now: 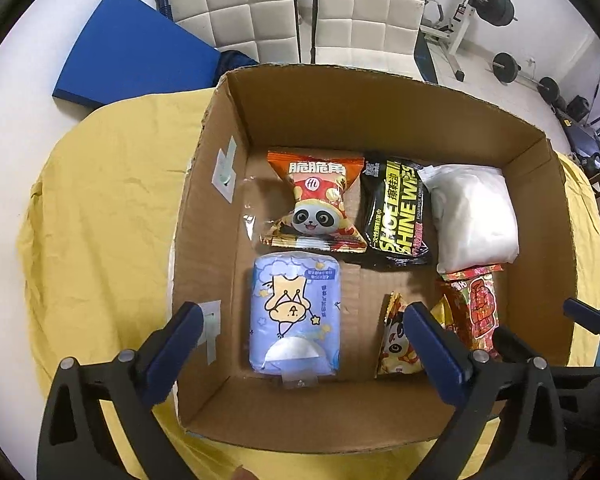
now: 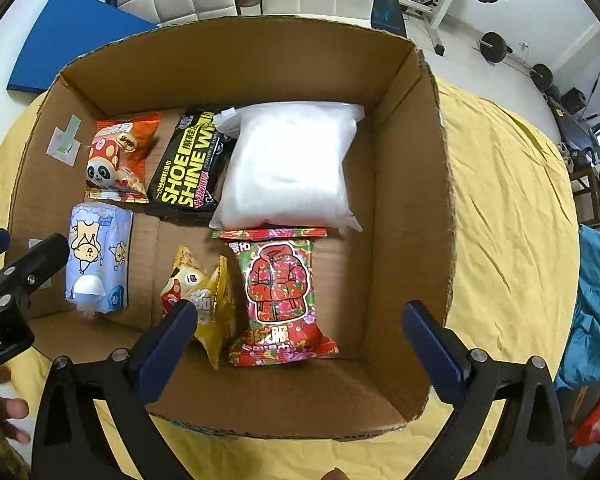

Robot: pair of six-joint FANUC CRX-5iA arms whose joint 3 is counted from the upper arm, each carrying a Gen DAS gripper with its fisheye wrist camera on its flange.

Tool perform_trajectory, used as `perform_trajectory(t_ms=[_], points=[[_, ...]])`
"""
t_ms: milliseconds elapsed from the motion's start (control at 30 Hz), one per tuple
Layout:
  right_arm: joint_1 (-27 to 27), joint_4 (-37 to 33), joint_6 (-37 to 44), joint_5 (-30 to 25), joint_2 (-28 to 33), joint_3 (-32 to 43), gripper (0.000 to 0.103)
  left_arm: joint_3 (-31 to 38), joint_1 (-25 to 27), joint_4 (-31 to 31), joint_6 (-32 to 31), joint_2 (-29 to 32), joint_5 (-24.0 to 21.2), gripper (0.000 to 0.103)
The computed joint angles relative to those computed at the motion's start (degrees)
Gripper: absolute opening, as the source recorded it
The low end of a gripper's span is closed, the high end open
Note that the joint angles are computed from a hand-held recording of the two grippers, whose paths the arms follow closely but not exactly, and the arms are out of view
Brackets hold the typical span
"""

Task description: Organize soft objects

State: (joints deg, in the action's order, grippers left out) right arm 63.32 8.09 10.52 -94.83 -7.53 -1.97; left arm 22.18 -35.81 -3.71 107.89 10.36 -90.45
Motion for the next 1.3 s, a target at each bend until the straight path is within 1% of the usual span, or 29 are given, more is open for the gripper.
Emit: perform_trajectory(t_ms=[200,300,400,600,667,733,867,933,1133,1300], points=[[1.5,0.41,-2.47,-1.41,-1.99,0.18,0.103,1.23,-0.49,0.23,0.88,-0.7,-0.92,0.103],[3.31,1.46,-4.13,-2.83,-3.17,0.94,0.103,3.97,-2.02,-2.04,1.73,-1.0,-2.75,0.103],[7.15,4.49,-6.86,-6.29,-4.51,2.86,0.103,6.81,-3.5,-3.4,2.84,-2.27,-4.26,0.103],[18.45,13.37,-14.08,-15.6,-5.91,9.13,0.103,13.16,-7.23,-5.62,3.84,-4.21,-7.36,0.103],[22.35,15.77,-16.24,-19.67,-5.36,12.36,0.103,15.25,-8.61,-6.44,4.48,-4.59,-8.31,0.103],[25.69,18.06,-18.24,-22.56,-4.97,14.76,0.103,17.58,-9.81,-7.47,5.15,-4.79,-9.67,0.103],[31.58,22.69,-19.91,-29.48,-2.46,20.4,0.103,21.78,-12.01,-9.81,5.56,-4.72,-12.66,0.103],[33.73,24.47,-19.75,-31.9,-1.27,22.9,0.103,23.5,-13.11,-11.2,6.13,-4.86,-13.99,0.103],[39.21,28.88,-19.57,-37.33,2.53,30.59,0.103,28.03,-15.32,-12.83,7.9,-4.85,-17.03,0.103],[41.44,31.33,-18.86,-39.97,4.8,34.9,0.103,31.56,-16.7,-14.36,8.32,-4.35,-19.11,0.103]])
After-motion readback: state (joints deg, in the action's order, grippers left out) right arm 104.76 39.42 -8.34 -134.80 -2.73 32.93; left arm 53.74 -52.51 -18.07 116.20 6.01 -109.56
